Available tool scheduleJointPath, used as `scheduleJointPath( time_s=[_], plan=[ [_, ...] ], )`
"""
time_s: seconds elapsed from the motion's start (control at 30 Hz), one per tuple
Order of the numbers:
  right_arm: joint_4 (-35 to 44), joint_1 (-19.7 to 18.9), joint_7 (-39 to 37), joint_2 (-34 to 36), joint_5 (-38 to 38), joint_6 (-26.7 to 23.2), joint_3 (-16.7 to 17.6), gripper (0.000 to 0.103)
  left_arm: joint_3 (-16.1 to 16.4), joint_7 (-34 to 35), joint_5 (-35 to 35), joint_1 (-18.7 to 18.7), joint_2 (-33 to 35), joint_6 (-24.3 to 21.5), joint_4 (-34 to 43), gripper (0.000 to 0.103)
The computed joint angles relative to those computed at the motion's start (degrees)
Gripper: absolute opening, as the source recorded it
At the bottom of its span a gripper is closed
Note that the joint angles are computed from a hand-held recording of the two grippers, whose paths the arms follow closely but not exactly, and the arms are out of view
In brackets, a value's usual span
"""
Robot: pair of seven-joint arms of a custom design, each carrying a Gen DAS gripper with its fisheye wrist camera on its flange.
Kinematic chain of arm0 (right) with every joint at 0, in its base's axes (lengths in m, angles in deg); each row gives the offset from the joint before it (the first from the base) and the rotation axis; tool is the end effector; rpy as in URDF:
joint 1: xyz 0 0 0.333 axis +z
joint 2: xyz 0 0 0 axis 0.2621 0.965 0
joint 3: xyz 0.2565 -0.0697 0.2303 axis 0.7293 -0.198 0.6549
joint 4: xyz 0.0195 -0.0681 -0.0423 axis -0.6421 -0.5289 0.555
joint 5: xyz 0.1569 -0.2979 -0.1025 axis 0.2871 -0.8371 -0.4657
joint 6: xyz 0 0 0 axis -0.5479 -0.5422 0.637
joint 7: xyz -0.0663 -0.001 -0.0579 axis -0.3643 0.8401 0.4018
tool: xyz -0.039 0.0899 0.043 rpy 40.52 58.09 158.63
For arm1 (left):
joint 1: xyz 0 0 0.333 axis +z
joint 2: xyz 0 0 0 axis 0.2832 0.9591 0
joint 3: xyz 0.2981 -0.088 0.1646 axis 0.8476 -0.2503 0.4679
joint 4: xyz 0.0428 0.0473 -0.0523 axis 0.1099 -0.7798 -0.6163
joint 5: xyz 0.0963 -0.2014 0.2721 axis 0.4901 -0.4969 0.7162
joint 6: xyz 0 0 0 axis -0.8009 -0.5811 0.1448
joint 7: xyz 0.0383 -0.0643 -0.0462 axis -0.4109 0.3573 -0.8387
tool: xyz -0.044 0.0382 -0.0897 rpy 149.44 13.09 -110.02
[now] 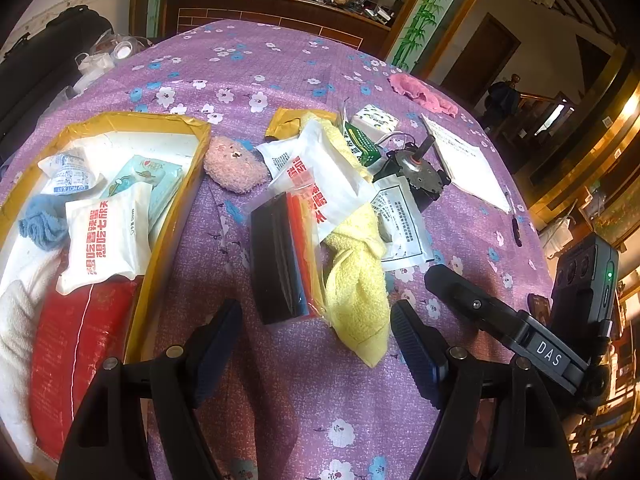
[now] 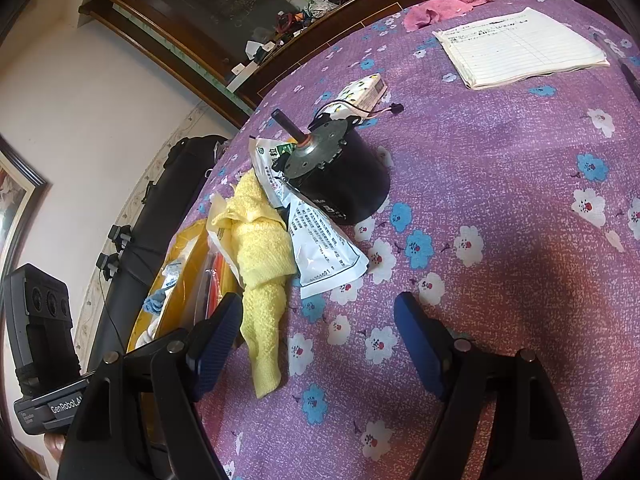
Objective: Organize soft objects
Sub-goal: 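Grasp the clear bag of coloured strips with the left gripper while the right gripper grasps the yellow cloth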
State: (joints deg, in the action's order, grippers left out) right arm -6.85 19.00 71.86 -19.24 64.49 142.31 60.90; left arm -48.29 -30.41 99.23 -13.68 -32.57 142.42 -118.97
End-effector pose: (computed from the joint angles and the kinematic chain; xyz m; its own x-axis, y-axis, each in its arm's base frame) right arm 0.6799 0.1642 0.4219 0.3216 -0.7528 -0.5743 -0.8555 0.0288 -0.5169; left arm 0.5898 -0.4041 0.4616 0.1925 -0.9120 0.3623 -0.7936 -0.3618 -0.4891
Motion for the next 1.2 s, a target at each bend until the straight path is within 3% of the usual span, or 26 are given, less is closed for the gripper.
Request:
scheduleJointPath(
  time_s=[0.97,1.07,1.1,1.2],
  plan=[
    [0.2,-0.8,-4.0,-0.1,4.4,-0.1,0.5,0.076,0.6,-0.6,1.1,-0.1,-0.7,1.7,-0.9,0.08],
    [0.5,-0.7,-4.1,0.0,4.5,-0.6,0.3,0.075,1.3,0.1,2.4,-0.7,0.4,0.2,1.4,0.08],
    [0.6,-0.7,-4.0,0.1,4.5,-0.9,0.3,0.075,1.3,0.9,2.5,-0.9,1.4,-2.4,3.5,0.08],
    [0.6,-0.6,-4.1,0.2,4.4,-1.1,0.2,0.074,-0.2,4.0,0.9,0.1,3.7,-5.2,7.0,0.077]
  ],
)
